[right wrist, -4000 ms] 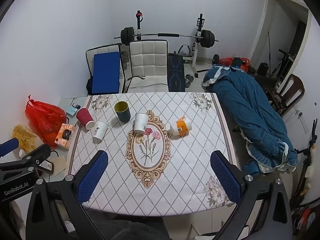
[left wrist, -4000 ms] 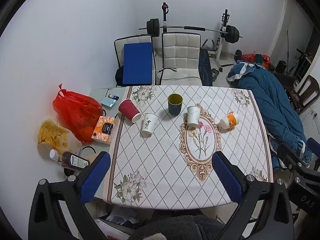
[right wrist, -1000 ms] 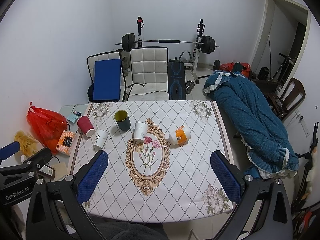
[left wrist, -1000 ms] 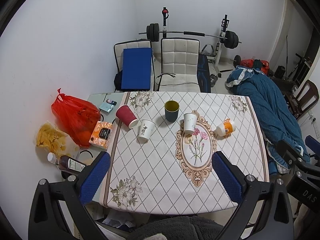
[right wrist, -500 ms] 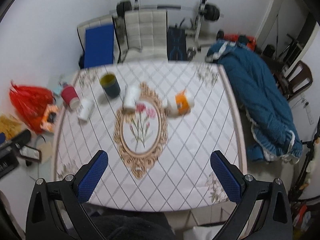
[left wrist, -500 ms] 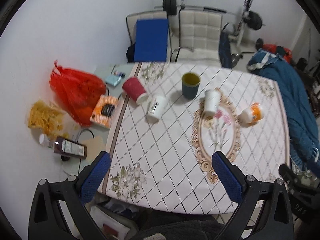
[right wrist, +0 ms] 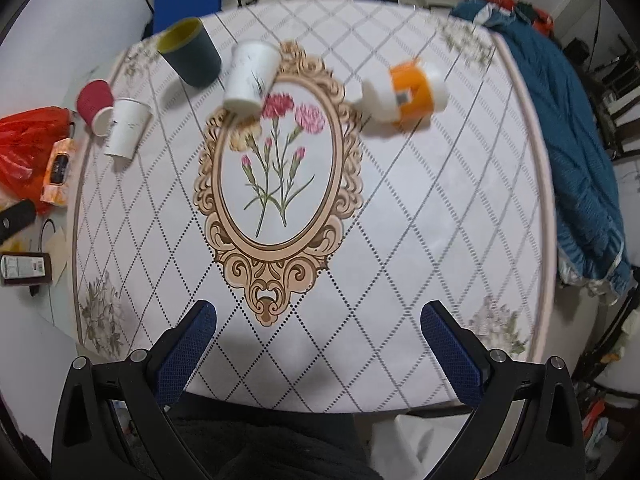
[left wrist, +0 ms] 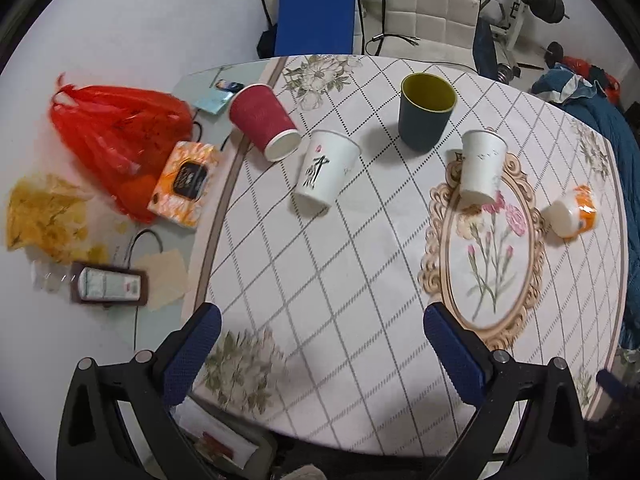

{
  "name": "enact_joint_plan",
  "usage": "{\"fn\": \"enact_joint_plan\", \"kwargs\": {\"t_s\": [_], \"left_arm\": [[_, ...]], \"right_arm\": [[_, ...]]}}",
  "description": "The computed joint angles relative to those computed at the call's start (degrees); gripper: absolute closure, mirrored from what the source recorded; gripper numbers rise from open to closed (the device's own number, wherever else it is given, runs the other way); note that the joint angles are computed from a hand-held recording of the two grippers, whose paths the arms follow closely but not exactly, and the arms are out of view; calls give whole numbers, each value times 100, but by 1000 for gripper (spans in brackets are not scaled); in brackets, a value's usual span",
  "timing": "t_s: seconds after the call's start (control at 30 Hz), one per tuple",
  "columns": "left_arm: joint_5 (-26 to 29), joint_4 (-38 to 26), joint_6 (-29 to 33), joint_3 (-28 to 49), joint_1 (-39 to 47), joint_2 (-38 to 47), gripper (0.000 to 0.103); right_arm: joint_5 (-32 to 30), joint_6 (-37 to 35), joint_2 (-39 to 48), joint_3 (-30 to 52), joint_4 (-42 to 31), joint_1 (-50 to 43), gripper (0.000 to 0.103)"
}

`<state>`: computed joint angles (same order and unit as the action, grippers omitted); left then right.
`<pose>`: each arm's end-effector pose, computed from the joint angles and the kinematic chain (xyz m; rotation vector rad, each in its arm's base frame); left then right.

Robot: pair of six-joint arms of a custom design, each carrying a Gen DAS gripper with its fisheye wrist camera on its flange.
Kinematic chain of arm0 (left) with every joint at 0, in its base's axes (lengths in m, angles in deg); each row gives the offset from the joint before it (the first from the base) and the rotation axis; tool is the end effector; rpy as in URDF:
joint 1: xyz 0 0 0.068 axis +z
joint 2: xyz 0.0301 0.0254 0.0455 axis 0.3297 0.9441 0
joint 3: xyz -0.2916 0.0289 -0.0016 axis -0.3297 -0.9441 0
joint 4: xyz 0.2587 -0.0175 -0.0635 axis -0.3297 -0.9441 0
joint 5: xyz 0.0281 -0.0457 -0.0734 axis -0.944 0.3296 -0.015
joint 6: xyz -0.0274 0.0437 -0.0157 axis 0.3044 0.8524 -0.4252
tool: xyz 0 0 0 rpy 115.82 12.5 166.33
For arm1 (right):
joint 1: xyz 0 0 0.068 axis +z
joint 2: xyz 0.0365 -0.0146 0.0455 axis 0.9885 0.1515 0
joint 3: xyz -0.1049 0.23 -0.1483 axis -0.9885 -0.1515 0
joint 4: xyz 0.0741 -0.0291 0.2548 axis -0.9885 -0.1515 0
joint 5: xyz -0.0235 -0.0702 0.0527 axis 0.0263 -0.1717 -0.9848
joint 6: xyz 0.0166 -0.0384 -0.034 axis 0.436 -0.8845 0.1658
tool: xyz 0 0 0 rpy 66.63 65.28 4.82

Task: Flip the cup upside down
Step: 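Move the left tool toward the dark green mug and close around it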

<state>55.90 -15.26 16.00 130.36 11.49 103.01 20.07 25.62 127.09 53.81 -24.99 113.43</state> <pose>0.3557 -0.0429 0.3434 0.2493 2.8916 0.2132 0.2610 0.1620 0.3225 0.5208 3.0422 -0.0247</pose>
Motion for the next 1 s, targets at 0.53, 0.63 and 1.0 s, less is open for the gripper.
{"fn": "enact_joint_plan", "kwargs": {"t_s": [0.53,0.63,1.0], "left_arm": [[511,2787,687,747,-358,2043,0],[567,2758,738,1091,-446,2409,0],[845,2727,866,1918,-647,3228,0]], "right_arm": [[140,-25,1314,-303,769,-826,0],[218,-25,1524,-245,647,-919,0],[897,-54,1998,159,107,-985,0]]}}
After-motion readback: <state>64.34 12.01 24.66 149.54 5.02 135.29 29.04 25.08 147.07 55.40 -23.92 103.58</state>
